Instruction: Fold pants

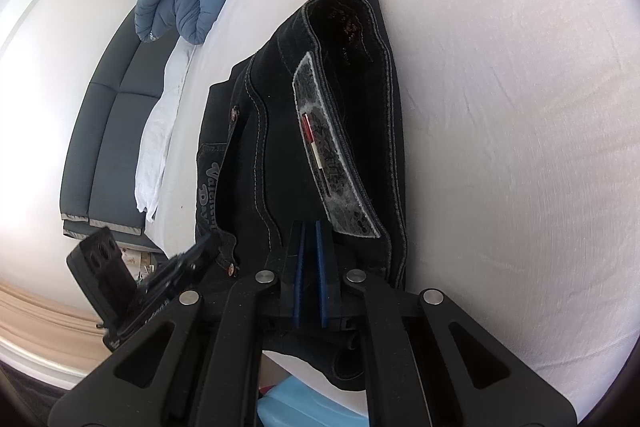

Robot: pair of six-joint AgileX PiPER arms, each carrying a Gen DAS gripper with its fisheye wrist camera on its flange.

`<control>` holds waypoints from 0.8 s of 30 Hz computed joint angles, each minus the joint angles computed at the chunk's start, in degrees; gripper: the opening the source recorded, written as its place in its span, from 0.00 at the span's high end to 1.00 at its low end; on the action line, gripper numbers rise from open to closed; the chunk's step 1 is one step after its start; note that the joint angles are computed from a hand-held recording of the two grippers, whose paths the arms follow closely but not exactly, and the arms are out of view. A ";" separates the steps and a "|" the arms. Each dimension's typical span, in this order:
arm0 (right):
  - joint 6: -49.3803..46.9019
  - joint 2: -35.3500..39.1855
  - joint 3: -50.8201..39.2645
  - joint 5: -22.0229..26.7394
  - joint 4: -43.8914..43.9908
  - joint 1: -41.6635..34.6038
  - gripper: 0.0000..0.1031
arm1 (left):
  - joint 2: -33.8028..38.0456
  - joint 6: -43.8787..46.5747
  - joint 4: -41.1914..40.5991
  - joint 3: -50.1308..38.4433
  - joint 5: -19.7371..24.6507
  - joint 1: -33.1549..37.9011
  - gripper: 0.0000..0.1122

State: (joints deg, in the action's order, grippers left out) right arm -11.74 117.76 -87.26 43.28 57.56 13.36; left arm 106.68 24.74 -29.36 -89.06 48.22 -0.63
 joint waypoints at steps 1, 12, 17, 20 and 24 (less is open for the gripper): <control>0.06 -0.14 0.21 -0.12 0.09 0.01 0.98 | -0.22 -0.40 0.71 0.31 -0.04 -0.26 0.98; 3.78 -3.39 2.03 -3.26 -5.35 2.73 0.93 | 0.16 -1.39 4.56 -0.53 0.24 -1.33 0.99; -8.60 -3.63 6.46 -6.42 4.22 2.07 0.97 | 2.43 -3.03 4.81 -4.24 1.54 -1.78 0.99; -12.11 -3.83 8.06 -5.89 9.00 1.07 0.97 | 2.22 -2.86 4.73 -3.76 1.15 -1.76 0.99; -8.63 -6.17 9.42 -6.20 8.41 0.74 0.93 | 2.69 -3.71 5.39 -5.17 2.30 -1.85 0.99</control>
